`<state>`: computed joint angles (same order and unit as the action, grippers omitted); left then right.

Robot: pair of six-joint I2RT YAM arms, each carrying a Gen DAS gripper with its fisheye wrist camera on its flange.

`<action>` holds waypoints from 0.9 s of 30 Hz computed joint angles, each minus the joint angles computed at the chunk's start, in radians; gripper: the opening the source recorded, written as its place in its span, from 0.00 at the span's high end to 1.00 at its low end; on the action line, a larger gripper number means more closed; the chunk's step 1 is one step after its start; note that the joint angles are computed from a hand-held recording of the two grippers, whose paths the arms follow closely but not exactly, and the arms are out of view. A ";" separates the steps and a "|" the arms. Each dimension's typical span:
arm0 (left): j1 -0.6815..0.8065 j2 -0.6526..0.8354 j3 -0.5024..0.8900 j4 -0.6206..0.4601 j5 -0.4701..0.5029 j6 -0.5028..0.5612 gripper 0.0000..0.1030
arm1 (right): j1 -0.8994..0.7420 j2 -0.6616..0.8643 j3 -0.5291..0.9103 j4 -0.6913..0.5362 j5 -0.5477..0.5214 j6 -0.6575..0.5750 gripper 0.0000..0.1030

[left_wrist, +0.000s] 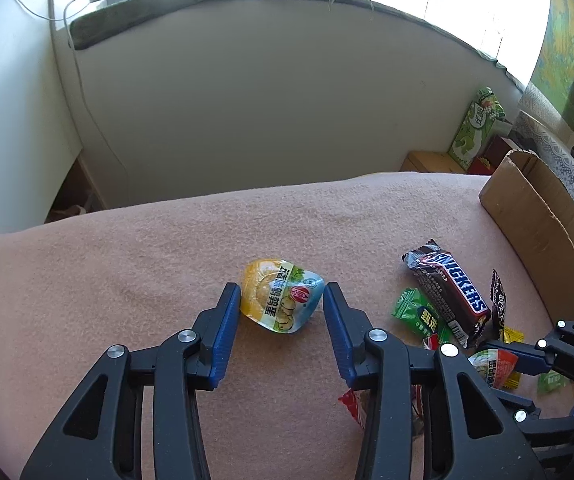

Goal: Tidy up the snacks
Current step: 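Grasp the round colourful candy with the right gripper while the left grasps the yellow-green pouch, then carry the round candy and the yellow-green pouch with both grippers over the box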

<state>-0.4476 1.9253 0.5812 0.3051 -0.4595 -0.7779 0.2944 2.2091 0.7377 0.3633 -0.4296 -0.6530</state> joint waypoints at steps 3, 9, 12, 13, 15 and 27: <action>-0.003 0.001 -0.003 0.004 -0.009 -0.002 0.66 | 0.006 0.008 -0.013 0.023 0.002 0.006 0.74; 0.001 -0.023 -0.040 0.025 -0.004 -0.020 0.69 | -0.015 -0.002 -0.026 0.022 -0.018 0.003 0.78; -0.004 -0.035 -0.054 0.030 -0.008 -0.027 0.69 | -0.035 -0.006 -0.035 0.022 -0.034 -0.004 0.78; -0.008 -0.041 -0.060 0.030 -0.013 -0.033 0.69 | -0.044 -0.011 -0.040 0.020 -0.039 -0.006 0.78; -0.018 -0.061 -0.074 0.031 -0.025 -0.045 0.69 | -0.070 -0.038 -0.056 0.006 -0.064 -0.017 0.78; -0.129 -0.258 -0.141 -0.059 -0.129 -0.116 0.69 | -0.151 -0.197 -0.129 -0.062 -0.177 -0.064 0.78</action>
